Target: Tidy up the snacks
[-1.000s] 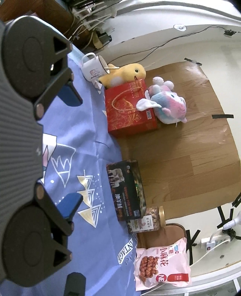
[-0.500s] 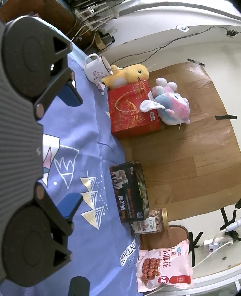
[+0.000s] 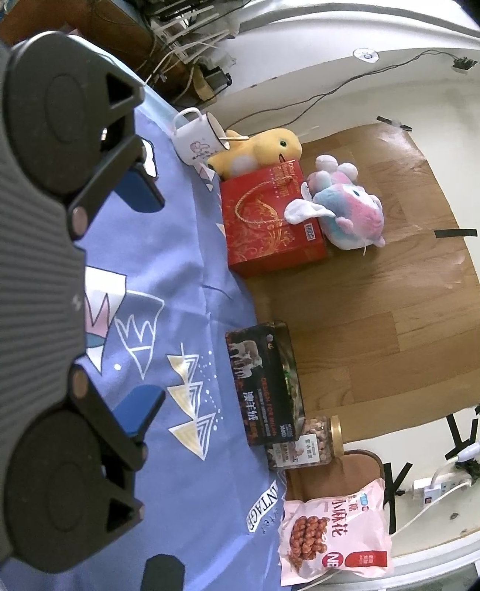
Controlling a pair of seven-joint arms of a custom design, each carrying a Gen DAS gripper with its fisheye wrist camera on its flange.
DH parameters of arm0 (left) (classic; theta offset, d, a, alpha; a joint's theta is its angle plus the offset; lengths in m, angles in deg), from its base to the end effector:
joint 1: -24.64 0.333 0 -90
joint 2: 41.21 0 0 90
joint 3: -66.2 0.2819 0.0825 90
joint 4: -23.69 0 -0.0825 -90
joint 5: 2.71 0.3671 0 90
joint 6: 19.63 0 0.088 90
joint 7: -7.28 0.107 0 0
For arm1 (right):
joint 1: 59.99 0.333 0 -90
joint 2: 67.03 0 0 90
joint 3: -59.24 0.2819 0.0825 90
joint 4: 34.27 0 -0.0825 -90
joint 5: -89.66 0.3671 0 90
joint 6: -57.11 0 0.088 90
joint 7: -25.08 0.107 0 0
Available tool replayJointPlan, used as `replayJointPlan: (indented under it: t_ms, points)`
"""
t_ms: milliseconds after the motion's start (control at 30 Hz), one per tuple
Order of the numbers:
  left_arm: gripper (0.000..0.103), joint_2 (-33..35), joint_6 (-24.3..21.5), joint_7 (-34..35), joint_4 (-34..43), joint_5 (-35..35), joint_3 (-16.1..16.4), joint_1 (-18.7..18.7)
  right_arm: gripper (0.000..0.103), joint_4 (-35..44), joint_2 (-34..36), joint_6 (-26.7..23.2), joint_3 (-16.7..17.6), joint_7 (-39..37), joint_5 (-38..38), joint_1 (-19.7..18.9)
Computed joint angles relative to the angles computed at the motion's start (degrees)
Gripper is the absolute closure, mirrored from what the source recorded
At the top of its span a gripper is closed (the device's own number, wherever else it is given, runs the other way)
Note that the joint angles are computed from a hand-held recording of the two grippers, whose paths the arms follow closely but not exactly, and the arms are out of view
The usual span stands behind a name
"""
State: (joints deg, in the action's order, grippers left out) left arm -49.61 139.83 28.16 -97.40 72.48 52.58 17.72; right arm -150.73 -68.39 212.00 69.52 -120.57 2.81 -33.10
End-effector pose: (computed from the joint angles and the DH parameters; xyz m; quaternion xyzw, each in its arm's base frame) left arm 0.4861 -0.2337 0.5147 -0.5172 0.6710 -0.3036 0.4361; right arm 0.4297 0.3695 0.4802 -0.5033 0.6698 -0.2518 0.4845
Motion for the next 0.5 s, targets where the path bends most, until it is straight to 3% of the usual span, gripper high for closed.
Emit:
replayJointPlan:
  t_ms: [333, 500]
  points:
    - [0.0, -0.54, 3.62, 3.76, -1.02, -5.74, 0.77, 0.16, 0.0, -0.02, -0.03, 0.02, -0.01, 0.08, -0.18, 0.0]
    - [0.0, -0.87, 5.66, 11.71, -2.28, -17.03, 1.96, -0.54, 0.0, -0.15, -0.06, -0.39, 0.06, 0.44, -0.7, 0.05]
